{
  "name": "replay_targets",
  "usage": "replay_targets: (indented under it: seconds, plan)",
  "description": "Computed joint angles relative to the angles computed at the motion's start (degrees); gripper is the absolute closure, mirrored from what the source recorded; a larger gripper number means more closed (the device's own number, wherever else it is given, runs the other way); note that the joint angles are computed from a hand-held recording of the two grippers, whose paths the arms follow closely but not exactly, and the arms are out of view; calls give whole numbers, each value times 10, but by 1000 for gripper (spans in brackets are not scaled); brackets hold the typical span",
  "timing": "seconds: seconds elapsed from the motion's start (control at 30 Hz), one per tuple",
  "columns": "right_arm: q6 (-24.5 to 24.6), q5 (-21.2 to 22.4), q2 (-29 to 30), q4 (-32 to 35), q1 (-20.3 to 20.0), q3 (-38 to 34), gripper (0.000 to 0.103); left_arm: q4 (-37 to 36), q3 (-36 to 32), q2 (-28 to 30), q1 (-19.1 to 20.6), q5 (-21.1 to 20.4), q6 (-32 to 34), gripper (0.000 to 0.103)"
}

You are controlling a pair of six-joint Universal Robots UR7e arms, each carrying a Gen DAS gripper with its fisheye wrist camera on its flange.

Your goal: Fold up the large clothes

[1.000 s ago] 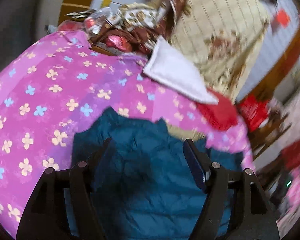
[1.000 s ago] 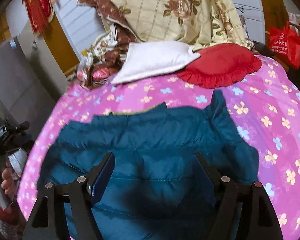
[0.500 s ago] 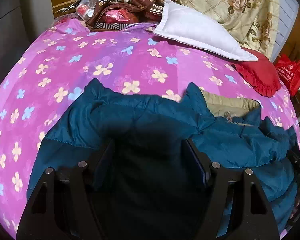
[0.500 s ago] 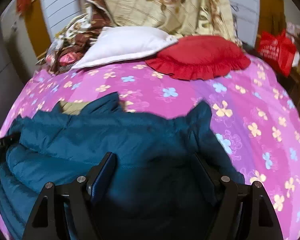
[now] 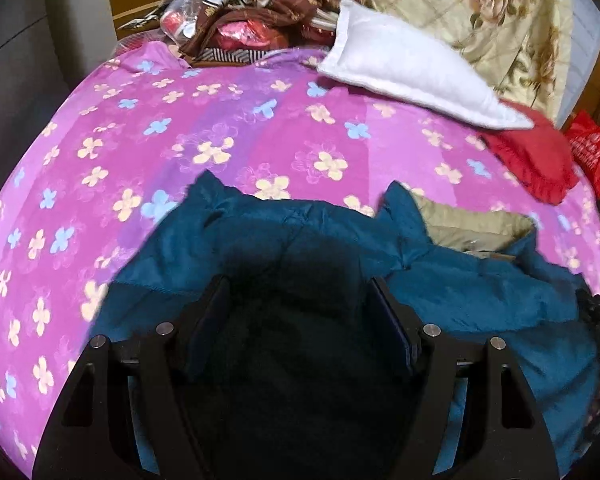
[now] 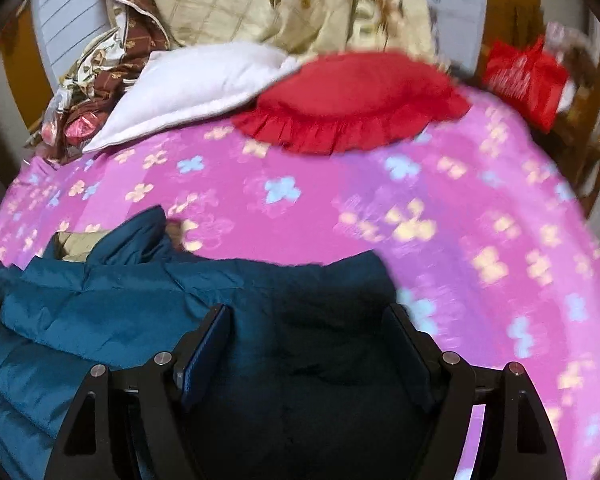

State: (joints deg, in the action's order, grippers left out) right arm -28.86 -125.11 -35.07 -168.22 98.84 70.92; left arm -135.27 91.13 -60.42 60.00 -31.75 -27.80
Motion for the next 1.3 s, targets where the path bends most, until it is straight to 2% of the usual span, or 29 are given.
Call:
replay_targets:
  seconds: [0.1, 0.2, 0.27, 0.37, 0.43, 0.5, 0.6, 0.67, 0.73, 0.8, 0.9, 0.97, 1.1, 1.17, 1.23, 1.3]
  plan:
    - [1, 50, -62, -15, 4, 72, 27, -10, 38, -44, -16, 12, -9, 32]
    - [25, 116, -145, -19, -4, 168, 27, -1, 78, -87, -21, 19, -41, 32]
    - [41, 144, -181, -22, -11, 214, 27, 1, 112, -120, -21, 15, -64, 32]
    - [73, 197, -237, -29, -32, 296, 27, 3, 169, -165, -24, 35, -97, 32]
    - [82, 216, -258, -43, -44, 335, 27, -13, 201, -188, -21, 29, -101, 32]
    - [81, 215, -263, -65, -54, 362, 27, -29, 220, -202, -14, 13, -99, 32]
    - [84, 201, -253, -80, -67, 366, 27, -70, 240, -211, -1, -13, -86, 30]
    - [86, 164, -235, -110, -68, 357, 27, -82, 246, -212, 1, -17, -87, 30]
    - [89, 156, -230, -110, -75, 349, 27, -69, 246, -215, -2, -10, -94, 30]
    - [110, 159, -241, -103, -80, 352, 27, -36, 247, -224, -14, 16, -111, 30]
    - [107, 159, -269, -105, -82, 371, 27, 16, 256, -243, -27, 60, -137, 30]
    - [103, 157, -295, -110, -79, 395, 27, 89, 261, -267, -32, 81, -188, 30]
    - [73, 164, -332, -136, -72, 451, 27, 138, 289, -313, -37, 77, -237, 30]
    - [55, 147, -331, -159, -63, 476, 27, 180, 298, -329, -39, 69, -277, 30]
    - [51, 133, -329, -174, -58, 493, 27, 233, 303, -345, -48, 65, -324, 30]
    - [61, 143, -337, -172, -61, 511, 27, 242, 324, -368, -65, 65, -338, 30]
